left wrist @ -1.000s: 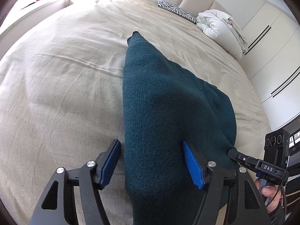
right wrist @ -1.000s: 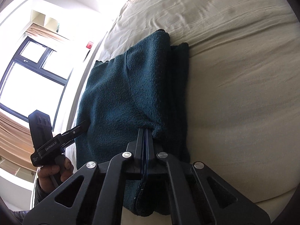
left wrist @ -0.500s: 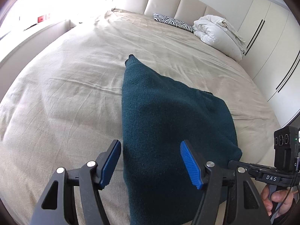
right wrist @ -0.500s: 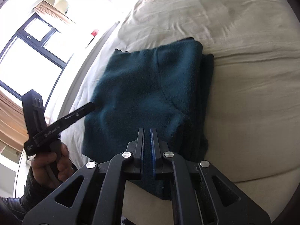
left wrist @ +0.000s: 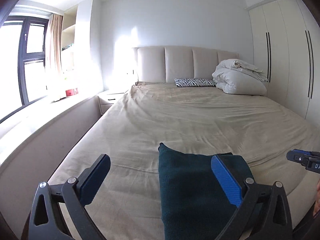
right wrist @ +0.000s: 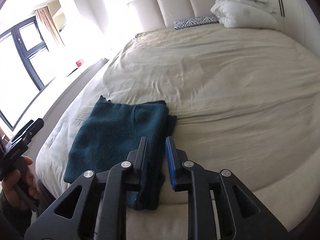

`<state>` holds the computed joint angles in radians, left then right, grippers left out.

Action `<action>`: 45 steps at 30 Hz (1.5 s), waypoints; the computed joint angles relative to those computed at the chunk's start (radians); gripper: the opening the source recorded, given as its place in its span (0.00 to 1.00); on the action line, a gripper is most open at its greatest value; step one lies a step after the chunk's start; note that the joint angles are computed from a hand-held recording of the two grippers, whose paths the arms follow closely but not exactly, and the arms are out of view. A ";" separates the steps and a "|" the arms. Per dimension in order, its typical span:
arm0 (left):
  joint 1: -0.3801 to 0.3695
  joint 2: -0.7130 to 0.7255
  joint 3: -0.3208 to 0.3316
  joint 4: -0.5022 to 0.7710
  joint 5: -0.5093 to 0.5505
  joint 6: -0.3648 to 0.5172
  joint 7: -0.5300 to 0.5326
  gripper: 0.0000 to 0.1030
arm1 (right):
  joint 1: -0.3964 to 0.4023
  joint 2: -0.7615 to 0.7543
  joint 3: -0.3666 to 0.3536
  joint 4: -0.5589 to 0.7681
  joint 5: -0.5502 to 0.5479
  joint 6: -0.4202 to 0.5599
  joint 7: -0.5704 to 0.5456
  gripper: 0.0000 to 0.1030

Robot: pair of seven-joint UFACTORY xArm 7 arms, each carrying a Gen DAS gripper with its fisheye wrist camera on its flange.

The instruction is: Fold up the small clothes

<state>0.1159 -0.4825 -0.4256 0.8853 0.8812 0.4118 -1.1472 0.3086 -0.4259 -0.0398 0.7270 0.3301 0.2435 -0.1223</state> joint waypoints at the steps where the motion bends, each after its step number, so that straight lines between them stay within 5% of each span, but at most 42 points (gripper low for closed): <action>1: 0.014 -0.015 -0.019 0.011 0.017 0.025 -0.017 1.00 | -0.050 -0.019 0.052 -0.013 -0.043 -0.049 0.044 0.59; 4: 0.018 -0.061 -0.027 0.024 0.032 0.057 -0.025 1.00 | -0.186 -0.081 0.167 -0.052 -0.134 -0.215 0.173 0.94; 7: -0.002 -0.079 -0.015 0.050 -0.037 0.125 0.006 1.00 | -0.270 -0.107 0.229 -0.023 -0.192 -0.286 0.244 1.00; 15: -0.085 -0.045 0.046 0.083 -0.199 0.252 0.153 1.00 | -0.066 -0.115 0.085 0.085 -0.213 -0.133 0.249 1.00; 24: -0.196 0.039 0.098 0.057 -0.360 0.339 0.232 1.00 | -0.130 0.026 0.152 0.203 -0.257 0.293 0.366 1.00; 35: -0.257 0.093 0.141 0.041 -0.404 0.371 0.241 1.00 | -0.120 0.098 0.203 0.180 -0.381 0.363 0.452 1.00; 45: -0.265 0.100 0.153 0.036 -0.405 0.369 0.244 1.00 | -0.088 0.105 0.193 0.173 -0.373 0.383 0.448 1.00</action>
<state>-0.1488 -0.3827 -0.2725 0.9214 0.4760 0.7804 -0.9031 0.2202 -0.3206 0.1533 0.9003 -0.0431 0.6270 0.3255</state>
